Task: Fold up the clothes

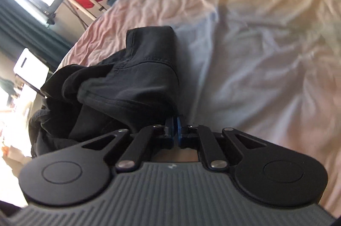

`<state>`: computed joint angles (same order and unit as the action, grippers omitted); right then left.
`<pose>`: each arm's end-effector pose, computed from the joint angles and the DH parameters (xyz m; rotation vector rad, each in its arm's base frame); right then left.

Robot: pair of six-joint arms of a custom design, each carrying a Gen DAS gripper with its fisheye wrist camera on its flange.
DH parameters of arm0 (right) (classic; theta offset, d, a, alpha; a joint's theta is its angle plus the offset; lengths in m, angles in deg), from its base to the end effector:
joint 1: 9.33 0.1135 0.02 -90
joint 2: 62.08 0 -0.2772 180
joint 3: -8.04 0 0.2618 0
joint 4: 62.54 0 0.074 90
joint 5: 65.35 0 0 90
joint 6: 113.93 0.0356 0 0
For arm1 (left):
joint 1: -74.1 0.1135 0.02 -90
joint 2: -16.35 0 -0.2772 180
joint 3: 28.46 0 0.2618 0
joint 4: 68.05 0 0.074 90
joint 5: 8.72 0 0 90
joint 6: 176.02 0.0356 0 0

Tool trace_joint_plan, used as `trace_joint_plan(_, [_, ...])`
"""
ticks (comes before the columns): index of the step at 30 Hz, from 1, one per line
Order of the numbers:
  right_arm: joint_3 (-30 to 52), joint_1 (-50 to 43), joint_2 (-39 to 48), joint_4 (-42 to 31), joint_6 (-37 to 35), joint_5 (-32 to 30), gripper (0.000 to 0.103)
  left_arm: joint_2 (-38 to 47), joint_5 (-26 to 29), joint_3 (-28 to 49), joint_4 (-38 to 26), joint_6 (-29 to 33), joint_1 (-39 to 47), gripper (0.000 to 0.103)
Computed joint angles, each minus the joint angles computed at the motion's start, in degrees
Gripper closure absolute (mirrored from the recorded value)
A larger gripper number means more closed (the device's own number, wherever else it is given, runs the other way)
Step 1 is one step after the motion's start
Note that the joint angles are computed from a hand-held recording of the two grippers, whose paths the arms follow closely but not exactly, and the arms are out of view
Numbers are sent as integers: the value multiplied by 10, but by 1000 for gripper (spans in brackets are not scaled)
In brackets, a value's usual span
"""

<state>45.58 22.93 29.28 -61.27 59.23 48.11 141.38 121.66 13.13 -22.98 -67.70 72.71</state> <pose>0.2156 0.1193 0.0946 1.1960 2.1159 0.4258 0.2877 -0.0301 0.0176 0.7237 1.9946 -0.6111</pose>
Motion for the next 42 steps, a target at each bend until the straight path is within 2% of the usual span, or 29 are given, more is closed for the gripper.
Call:
trace_joint_plan(2, [-33,8,-14,36,23,7,94,-14,-17,-11,-13,25,5,99])
trace_joint_plan(4, [-48,27,-31,43,41,45,91,-11,-36,-12,-7,40,0,98])
trace_joint_plan(6, [-34,43,-41,21,13,88,80,-10,-50,-15,-3,49,-4,98])
trace_joint_plan(8, [-4,58,-34,9,-70,129,50,-8,-60,-18,2,51,-8,97])
trace_joint_plan(10, [33,62,-3,27,-173,142,32,-3,-61,-22,10,57,-7,97])
trace_joint_plan(14, [109,41,76,58,-337,92,31,-3,-60,-22,5,57,-7,96])
trace_joint_plan(17, [185,35,149,28,-435,73,32,4,-55,-16,2,57,-6,96])
trace_joint_plan(21, [272,27,246,-14,-507,79,34,7,-45,-5,-7,45,-5,96])
trace_joint_plan(24, [242,11,237,32,-476,67,55,1,-42,-2,-15,37,-6,96])
trace_joint_plan(25, [222,3,222,56,-460,55,73,-1,-46,-3,-14,36,-8,96])
trace_joint_plan(26, [204,-6,207,80,-442,43,84,-3,-47,-5,-11,36,-10,96])
trace_joint_plan(28, [167,-21,176,121,-409,27,86,-7,-43,-10,0,35,-12,96])
trace_joint_plan(30, [130,-26,137,146,-384,39,92,-11,-36,-15,4,30,-12,96])
trace_joint_plan(35, [-5,-59,23,222,-290,98,95,-14,-25,-25,24,23,-13,92])
trace_joint_plan(38, [-103,-91,-36,269,-177,144,96,-19,-22,-27,19,22,-12,90])
trace_joint_plan(40, [-158,-106,-66,264,-83,174,96,-23,-20,-30,19,26,-14,86])
trace_joint_plan(42, [-207,-125,-65,279,9,172,96,-25,-15,-35,24,29,-15,84])
